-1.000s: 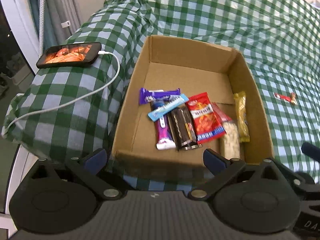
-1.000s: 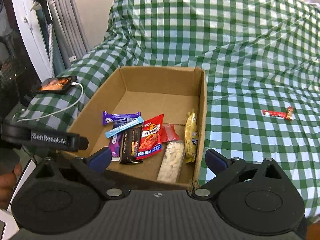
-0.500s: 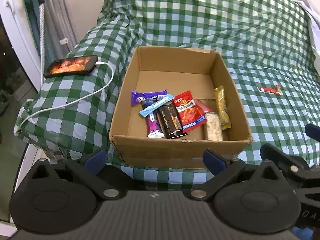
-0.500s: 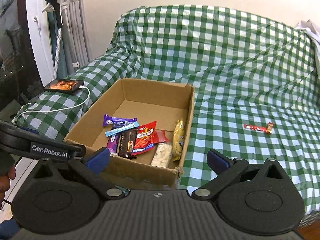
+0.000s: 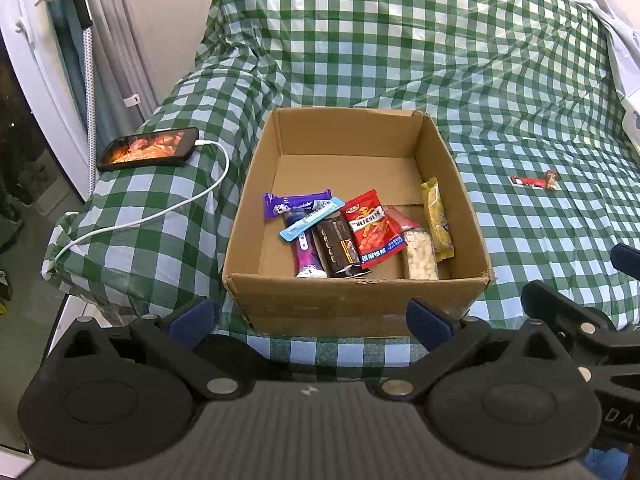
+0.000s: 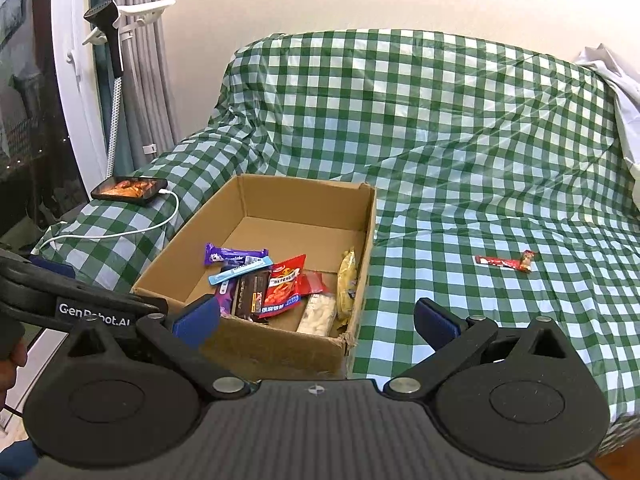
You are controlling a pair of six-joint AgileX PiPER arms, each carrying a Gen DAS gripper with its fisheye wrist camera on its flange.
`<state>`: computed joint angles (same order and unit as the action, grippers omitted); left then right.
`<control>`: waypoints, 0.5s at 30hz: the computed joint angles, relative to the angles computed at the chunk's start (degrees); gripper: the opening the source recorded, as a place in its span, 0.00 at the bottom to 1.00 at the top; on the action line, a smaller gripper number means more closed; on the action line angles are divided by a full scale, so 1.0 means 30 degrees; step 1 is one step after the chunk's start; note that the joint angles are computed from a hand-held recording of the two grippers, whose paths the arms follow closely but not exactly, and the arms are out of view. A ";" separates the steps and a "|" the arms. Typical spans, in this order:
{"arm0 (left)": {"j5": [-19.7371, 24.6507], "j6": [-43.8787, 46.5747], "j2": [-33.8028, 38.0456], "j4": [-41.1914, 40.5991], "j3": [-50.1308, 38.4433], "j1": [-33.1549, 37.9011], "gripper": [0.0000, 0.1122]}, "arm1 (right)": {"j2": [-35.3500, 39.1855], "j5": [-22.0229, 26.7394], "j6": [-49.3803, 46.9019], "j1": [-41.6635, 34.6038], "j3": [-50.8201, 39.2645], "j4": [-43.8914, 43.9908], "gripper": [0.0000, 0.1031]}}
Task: Organize snacks
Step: 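Move both tools toward the red packet and small candy on the bed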
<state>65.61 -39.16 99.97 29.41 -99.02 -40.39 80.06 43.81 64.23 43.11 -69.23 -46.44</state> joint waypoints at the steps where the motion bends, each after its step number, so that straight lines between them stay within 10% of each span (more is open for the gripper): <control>1: 0.0023 0.0004 -0.0016 0.0020 -0.0007 -0.0015 0.92 | -0.0044 0.0012 0.0022 -0.0008 0.0031 0.0009 0.99; 15: 0.0492 0.0417 0.0421 0.0230 -0.0855 -0.0188 0.92 | -0.0433 -0.0346 0.0063 -0.0389 0.0476 0.0248 0.99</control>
